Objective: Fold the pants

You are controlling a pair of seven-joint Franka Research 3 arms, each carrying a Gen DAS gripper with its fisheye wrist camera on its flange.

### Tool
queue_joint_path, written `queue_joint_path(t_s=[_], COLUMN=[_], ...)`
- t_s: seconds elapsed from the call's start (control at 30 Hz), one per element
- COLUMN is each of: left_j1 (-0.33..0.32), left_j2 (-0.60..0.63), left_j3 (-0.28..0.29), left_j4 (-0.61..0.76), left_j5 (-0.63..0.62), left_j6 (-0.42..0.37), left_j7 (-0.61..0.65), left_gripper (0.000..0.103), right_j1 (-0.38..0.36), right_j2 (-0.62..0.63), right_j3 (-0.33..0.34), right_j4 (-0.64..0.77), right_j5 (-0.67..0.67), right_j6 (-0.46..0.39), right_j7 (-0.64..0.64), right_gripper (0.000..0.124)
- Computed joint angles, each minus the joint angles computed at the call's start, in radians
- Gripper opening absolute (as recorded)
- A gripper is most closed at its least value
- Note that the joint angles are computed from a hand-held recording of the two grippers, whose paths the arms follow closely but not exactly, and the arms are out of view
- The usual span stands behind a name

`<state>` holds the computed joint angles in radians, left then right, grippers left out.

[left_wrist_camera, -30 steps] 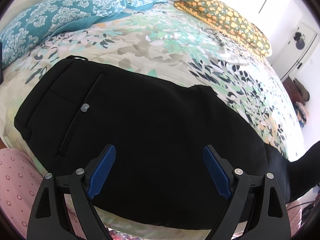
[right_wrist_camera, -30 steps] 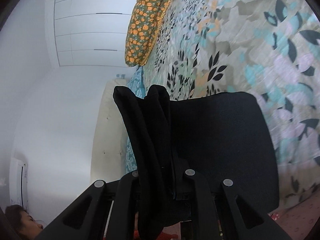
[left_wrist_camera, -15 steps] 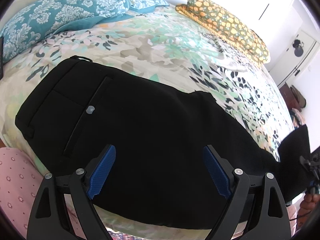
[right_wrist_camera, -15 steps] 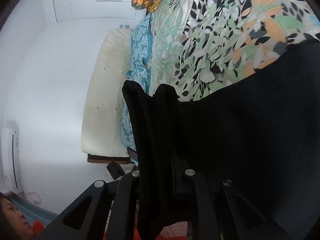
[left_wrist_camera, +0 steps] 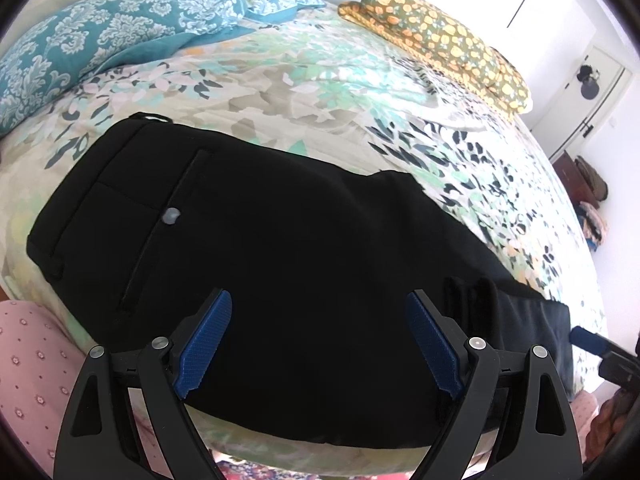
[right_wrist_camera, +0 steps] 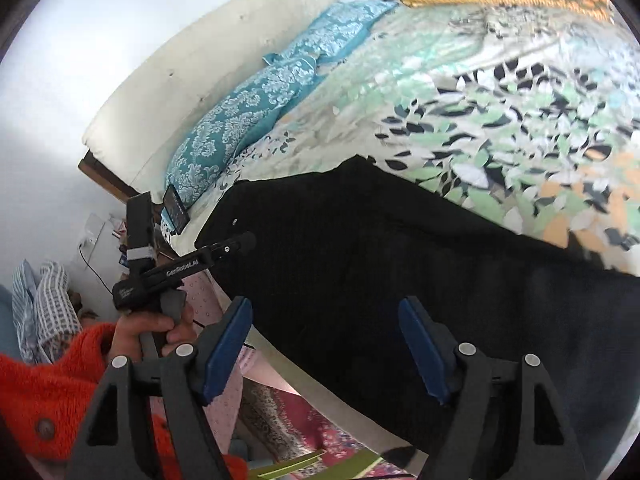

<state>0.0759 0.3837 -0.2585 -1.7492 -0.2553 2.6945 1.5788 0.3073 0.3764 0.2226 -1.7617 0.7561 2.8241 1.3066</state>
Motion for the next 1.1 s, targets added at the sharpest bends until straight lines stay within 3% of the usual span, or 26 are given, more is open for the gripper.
queue_joint_path(t_s=[0.13, 0.17, 0.23, 0.3, 0.4, 0.5, 0.67, 0.73, 0.83, 0.97, 1.03, 1.1], left_j1=[0.110, 0.133, 0.120, 0.074, -0.013, -0.071, -0.111, -0.122, -0.128, -0.086, -0.089, -0.104], left_j2=[0.013, 0.020, 0.026, 0.035, 0.062, 0.086, 0.087, 0.090, 0.065, 0.000, 0.001, 0.020], left_j3=[-0.153, -0.192, -0.207, -0.188, -0.127, -0.078, -0.054, -0.049, -0.047, -0.058, -0.041, -0.024], left_j4=[0.025, 0.039, 0.059, 0.083, 0.132, 0.168, 0.169, 0.166, 0.130, 0.065, 0.064, 0.073], left_j5=[-0.245, -0.312, -0.337, -0.300, -0.219, -0.159, -0.091, -0.068, -0.055, -0.131, -0.123, -0.084], left_j6=[-0.073, -0.124, -0.184, -0.218, -0.264, -0.302, -0.340, -0.340, -0.302, -0.251, -0.256, -0.272], left_j7=[0.268, 0.357, 0.450, 0.488, 0.459, 0.406, 0.399, 0.394, 0.382, 0.407, 0.389, 0.363], left_gripper=[0.080, 0.075, 0.068, 0.053, 0.036, 0.029, 0.027, 0.010, 0.005, 0.005, 0.005, 0.005], right_j1=[0.047, 0.041, 0.013, -0.020, -0.015, -0.015, 0.001, 0.003, 0.009, 0.019, 0.023, 0.027], right_j2=[-0.155, -0.190, -0.223, -0.229, -0.237, -0.224, -0.199, -0.194, -0.202, -0.226, -0.219, -0.192], right_j3=[-0.066, -0.060, -0.021, 0.019, 0.001, 0.003, 0.001, 0.001, 0.000, 0.001, -0.014, -0.048], right_j4=[-0.235, -0.291, -0.355, -0.366, -0.364, -0.335, -0.303, -0.297, -0.303, -0.332, -0.336, -0.323], right_j5=[-0.051, -0.023, 0.101, 0.259, 0.306, 0.350, 0.389, 0.398, 0.408, 0.399, 0.363, 0.270], right_j6=[0.137, 0.177, 0.250, 0.279, 0.265, 0.265, 0.248, 0.251, 0.280, 0.336, 0.313, 0.227], right_j7=[0.150, 0.168, 0.146, 0.076, 0.056, -0.024, -0.083, -0.094, -0.102, -0.097, -0.049, 0.067], right_gripper=[0.082, 0.082, 0.082, 0.083, 0.082, 0.082, 0.082, 0.082, 0.082, 0.083, 0.085, 0.085])
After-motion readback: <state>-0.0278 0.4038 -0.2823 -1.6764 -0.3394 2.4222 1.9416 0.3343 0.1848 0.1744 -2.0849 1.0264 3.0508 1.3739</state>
